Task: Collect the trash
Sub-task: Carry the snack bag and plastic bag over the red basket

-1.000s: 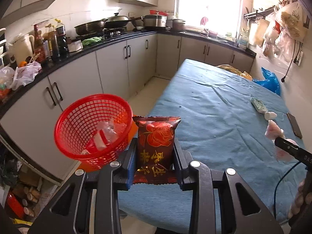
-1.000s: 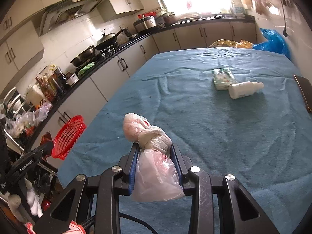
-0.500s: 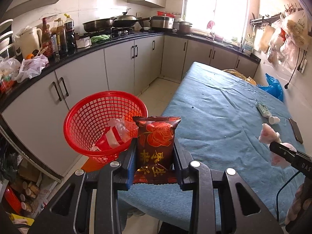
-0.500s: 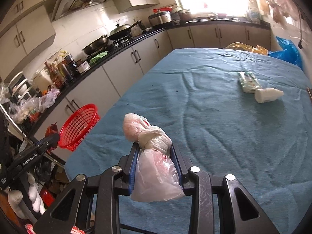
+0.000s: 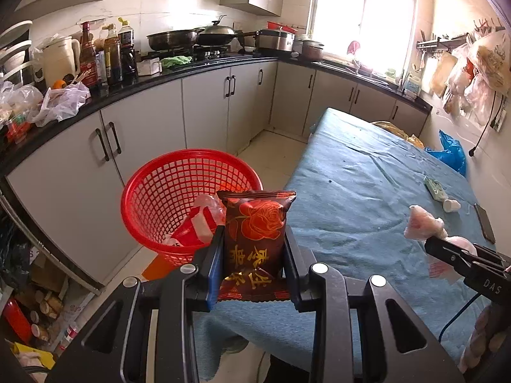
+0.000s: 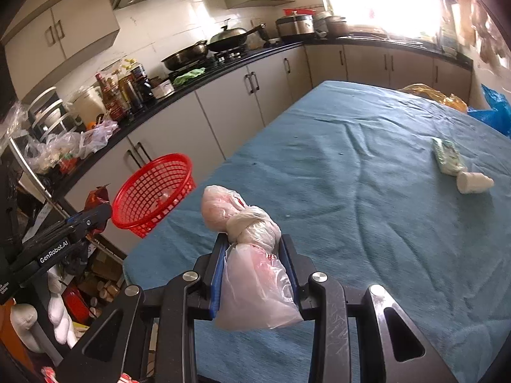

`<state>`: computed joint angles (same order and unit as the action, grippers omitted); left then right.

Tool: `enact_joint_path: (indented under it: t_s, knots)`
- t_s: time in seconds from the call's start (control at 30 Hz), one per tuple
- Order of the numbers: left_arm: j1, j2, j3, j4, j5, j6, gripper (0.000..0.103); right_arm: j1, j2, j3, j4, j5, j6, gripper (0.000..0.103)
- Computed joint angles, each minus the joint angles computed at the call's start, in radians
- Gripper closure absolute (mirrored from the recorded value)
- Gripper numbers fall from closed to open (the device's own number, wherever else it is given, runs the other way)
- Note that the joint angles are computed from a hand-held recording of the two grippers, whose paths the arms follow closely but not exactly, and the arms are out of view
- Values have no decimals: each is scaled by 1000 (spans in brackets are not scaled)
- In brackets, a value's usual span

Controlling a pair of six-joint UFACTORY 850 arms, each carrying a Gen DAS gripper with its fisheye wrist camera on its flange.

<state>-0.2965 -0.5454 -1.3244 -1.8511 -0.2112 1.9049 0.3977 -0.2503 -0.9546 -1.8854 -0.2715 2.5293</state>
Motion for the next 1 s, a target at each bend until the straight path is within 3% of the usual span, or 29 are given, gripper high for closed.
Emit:
enact_joint_path:
  t_s: [0.3,0.5,0.83,1.0]
  knots:
    - [22,18,-8,-95,8,117,71,7,-81,-100,-52,56,7,68]
    - [36,-3,-63,73,19,-40,71,15,-131,-171,-64,81,-17,68]
    - [25,-51,-146,-162,90,274,71,9,-193,-263,-5,112,-108,68]
    - [26,-97,-210,-29,107,163,71,3,-225,-315,-43,134,-73,68]
